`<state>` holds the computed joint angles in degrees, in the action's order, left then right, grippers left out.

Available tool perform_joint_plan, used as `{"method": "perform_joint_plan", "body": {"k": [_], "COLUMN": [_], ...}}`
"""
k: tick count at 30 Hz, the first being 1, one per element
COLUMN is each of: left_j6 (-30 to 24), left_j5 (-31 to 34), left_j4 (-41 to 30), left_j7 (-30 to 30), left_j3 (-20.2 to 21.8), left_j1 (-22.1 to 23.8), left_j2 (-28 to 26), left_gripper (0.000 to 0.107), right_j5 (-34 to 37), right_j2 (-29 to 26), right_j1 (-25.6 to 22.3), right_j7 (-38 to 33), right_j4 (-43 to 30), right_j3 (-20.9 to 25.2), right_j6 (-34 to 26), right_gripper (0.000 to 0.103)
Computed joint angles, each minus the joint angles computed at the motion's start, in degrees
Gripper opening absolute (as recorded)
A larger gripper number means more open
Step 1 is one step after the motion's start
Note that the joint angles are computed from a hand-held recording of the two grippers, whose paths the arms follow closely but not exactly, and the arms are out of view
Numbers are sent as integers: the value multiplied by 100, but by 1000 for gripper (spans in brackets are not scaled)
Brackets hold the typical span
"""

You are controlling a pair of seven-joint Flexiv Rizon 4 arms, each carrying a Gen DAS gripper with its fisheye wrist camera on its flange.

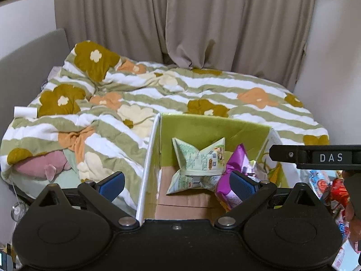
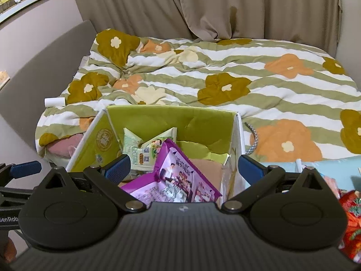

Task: Organize snacks
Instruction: 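Lower the purple bag into the box and open the right tool, then grasp the white bag with left tool while right tool grasps pink striped bag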

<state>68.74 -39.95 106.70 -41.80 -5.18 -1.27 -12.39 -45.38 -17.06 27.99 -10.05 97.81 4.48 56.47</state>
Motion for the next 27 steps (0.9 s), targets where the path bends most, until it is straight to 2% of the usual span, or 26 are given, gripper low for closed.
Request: {"method": "perform_joint_plan", "body": {"k": [6,10,14,18,23,27], "left_j6": [105,-178,-217,-361,-224,358], "left_j5": [-1081,-1660,-2262,-2454,-2748,-2957], "left_j4": [353,490,674,857,1171,1489], "left_j7": [1077,1719,2313,2472,2709,2583], "left_j3": [-154,-58,10,107,113,-2], "left_j1": [-18,-172,-436,-673,-1082,-1553], "left_j2": [368,584,773,977,1270,1459], "left_gripper": [101,101,101,101,101,101], "right_j5": [-513,-839,-1119,-1127,-1067,-904], "right_j2": [384,686,1065,1498,2172,2842], "right_j1": [161,218,199,111,-140,-448], "right_j7": [542,1009,1478,1714,1867,1709], "right_j4": [235,416,706,1052,1670,2312], "right_j3": [85,269,512,789,1090,1266], "right_j6": [-398,-909,-1380,-1805,-2072,-2039], "right_gripper": [103,103,103,103,103,103]}}
